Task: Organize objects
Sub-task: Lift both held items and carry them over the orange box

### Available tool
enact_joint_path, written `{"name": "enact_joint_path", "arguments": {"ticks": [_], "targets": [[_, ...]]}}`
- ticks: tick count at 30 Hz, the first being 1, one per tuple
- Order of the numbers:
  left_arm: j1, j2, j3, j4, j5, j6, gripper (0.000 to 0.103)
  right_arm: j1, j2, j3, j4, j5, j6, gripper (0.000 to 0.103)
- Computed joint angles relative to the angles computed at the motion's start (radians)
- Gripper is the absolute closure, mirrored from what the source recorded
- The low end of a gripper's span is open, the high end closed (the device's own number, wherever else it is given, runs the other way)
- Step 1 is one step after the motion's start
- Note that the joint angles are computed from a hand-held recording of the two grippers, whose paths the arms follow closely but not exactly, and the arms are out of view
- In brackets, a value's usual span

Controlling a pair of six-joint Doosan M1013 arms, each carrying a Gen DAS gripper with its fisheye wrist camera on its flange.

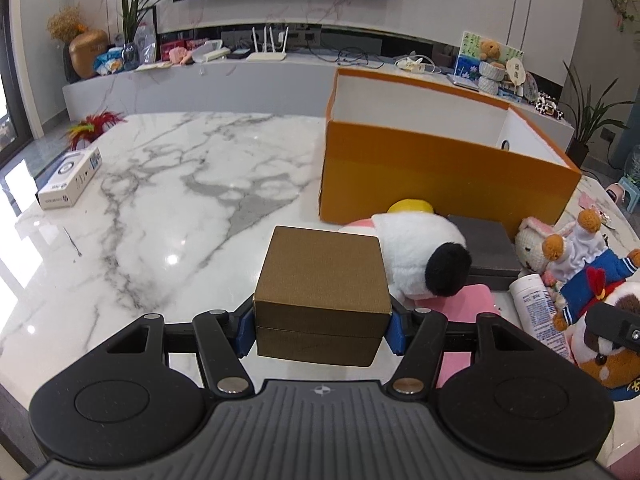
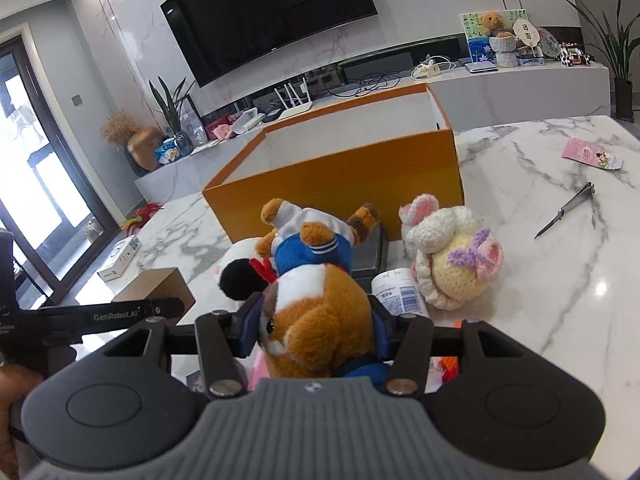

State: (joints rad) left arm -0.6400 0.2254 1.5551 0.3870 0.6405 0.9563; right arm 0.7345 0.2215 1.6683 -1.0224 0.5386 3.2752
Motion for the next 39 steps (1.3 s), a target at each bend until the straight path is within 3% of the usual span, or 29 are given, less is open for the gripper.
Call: {"name": "enact_joint_path", "arguments": {"ticks": [7,12,19,24,29,34,39], "targets": [[-0.006,-0.014,-0.013,-0.016,-0.026,0.027,0.033,0.017,-0.031,0.020,-0.085,-0.002,0.082,0.048],[-0.009,-0.011,-0.059,-0.033,-0.063,0.030,0.033,0.002,-0.050,0.009,-0.184,-0.023,0.173,0.047],[0.000,0.082,-0.234,-0.088,-0.045,0.103,0.033,-0.054,-0.014,-0.107,-0.198,-0.021,0.064,0.048],[0.010,0.198,-0.424,-0.089,0.034,0.175,0.033,-0.129,0.055,-0.256,-0.068,-0.025,-0.201,0.047],[0.031,0.329,-0.619,-0.181,0.158,0.266,0.033,-0.207,0.143,-0.395,0.139,-0.015,-0.452,0.047],[0.036,0.436,-0.751,-0.221,0.292,0.333,0.033,-0.263,0.233,-0.503,0.458,0.072,-0.781,0.047],[0.029,0.493,-0.805,-0.238,0.401,0.370,0.033,-0.294,0.300,-0.576,0.680,0.185,-0.983,0.048]]}}
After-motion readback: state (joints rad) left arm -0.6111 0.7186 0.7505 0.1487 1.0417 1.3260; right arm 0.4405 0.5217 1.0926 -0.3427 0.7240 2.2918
